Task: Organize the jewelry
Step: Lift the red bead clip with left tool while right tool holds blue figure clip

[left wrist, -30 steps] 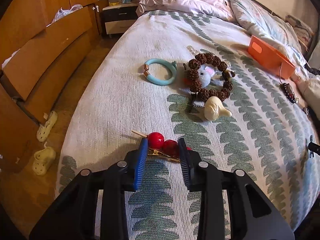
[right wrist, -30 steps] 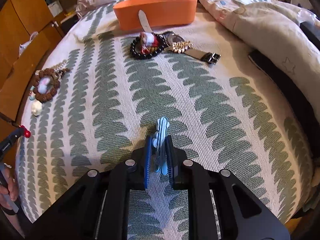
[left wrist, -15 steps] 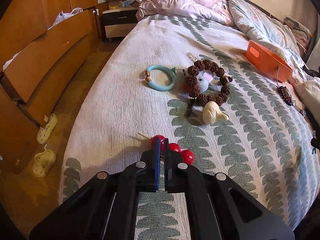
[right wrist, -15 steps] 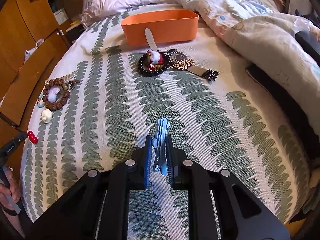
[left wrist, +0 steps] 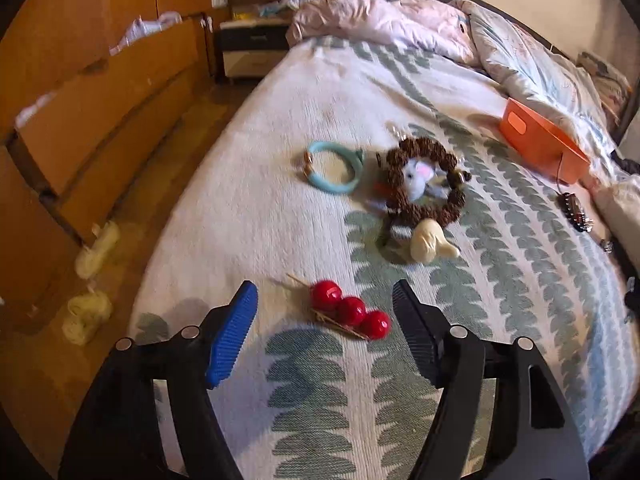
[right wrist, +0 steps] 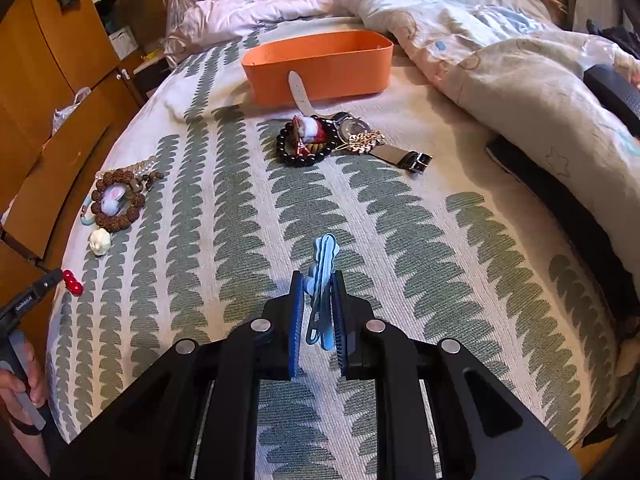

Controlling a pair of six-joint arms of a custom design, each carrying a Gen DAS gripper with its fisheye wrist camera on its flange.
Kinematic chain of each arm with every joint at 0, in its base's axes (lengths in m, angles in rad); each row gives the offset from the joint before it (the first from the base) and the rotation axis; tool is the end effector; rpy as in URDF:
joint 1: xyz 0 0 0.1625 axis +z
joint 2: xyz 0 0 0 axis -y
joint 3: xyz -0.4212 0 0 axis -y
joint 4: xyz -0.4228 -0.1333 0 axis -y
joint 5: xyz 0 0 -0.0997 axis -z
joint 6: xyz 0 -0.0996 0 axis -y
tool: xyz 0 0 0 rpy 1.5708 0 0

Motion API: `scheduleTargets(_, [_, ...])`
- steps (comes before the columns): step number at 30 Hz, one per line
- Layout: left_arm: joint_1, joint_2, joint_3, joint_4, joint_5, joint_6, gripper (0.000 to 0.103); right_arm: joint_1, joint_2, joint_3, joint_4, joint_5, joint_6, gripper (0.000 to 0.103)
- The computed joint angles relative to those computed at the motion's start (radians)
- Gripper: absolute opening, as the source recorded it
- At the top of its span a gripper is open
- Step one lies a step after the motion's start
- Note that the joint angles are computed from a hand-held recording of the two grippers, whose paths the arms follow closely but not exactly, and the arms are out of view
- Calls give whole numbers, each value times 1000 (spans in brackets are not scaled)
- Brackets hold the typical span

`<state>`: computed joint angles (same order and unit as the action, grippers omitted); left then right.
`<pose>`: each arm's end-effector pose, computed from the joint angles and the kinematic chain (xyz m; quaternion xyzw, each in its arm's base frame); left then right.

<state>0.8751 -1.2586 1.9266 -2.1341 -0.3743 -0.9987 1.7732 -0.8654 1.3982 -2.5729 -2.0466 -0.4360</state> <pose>-0.1833 -0.5721 0.2548 -0.0954 0.8202 -0.3929 0.4048 0.2399 -0.7330 0.2345 0.2446 -0.9147 0.1977 0.2540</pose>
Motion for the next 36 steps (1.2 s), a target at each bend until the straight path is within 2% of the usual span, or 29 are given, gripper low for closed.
scheduleTargets(2, [-3, 14, -19, 86, 29, -51, 70, 2, 1, 1, 3, 2, -4, 15])
scheduleTargets(4, [7, 22, -29, 91, 9, -53, 70, 4, 1, 5, 1, 4, -8, 15])
scheduleTargets(14, [65, 84, -132, 340, -51, -245, 70, 6, -4, 10, -8, 12, -16, 15])
scheduleTargets(15, [65, 83, -127, 336, -50, -249, 68, 6, -5, 10, -6, 14, -17, 15])
scheduleTargets(19, [56, 84, -124, 361, -27, -279, 45, 6, -8, 13, -9, 23, -18, 15])
scheduleTargets(23, [61, 78, -116, 311, -29, -252, 40, 7, -7, 12, -9, 23, -18, 15])
scheduleTargets(30, [64, 66, -103, 244, -22, -189, 18, 8, -8, 12, -12, 26, -18, 15])
scheduleTargets(34, [56, 63, -97, 245, -21, -168, 14, 7, -9, 12, -7, 29, -16, 15])
scheduleTargets(35, [53, 61, -96, 251, -24, -159, 15, 7, -9, 10, -6, 29, -14, 15])
scheduleTargets(36, [52, 58, -90, 235, -24, -142, 24, 7, -10, 9, -4, 30, -15, 15])
